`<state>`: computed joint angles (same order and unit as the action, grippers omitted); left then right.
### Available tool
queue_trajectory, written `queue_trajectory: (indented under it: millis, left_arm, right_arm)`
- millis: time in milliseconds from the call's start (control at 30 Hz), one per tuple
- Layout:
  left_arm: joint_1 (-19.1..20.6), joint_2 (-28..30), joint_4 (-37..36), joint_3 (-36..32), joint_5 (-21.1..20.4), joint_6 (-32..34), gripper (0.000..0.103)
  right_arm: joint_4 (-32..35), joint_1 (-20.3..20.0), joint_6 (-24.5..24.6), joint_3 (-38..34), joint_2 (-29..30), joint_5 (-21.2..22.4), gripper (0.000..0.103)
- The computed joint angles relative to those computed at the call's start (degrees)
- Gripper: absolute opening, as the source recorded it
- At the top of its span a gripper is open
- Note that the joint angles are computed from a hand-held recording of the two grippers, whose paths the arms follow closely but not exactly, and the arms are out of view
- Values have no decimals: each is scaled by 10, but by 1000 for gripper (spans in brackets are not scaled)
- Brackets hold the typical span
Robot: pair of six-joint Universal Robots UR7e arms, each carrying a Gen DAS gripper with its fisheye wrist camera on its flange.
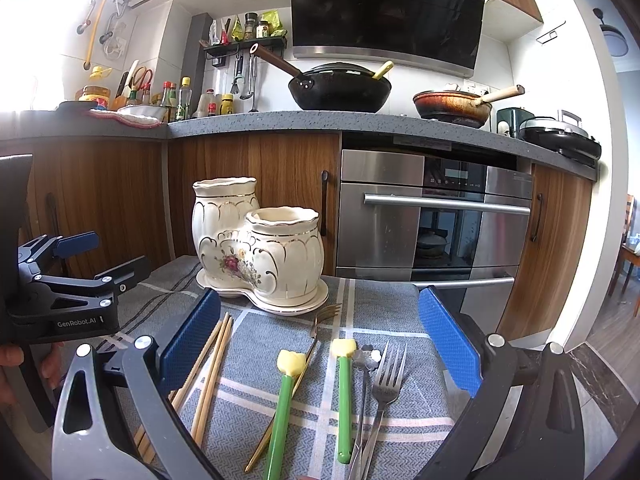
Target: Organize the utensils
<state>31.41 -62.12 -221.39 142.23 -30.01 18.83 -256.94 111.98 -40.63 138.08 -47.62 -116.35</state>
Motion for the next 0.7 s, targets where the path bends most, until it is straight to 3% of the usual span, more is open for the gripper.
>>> queue_trajectory:
  millis: [700]
  left_arm:
    - [0, 3, 0, -1, 0, -1, 99]
  right_arm:
    - [-2, -1, -2, 0, 2, 0, 98]
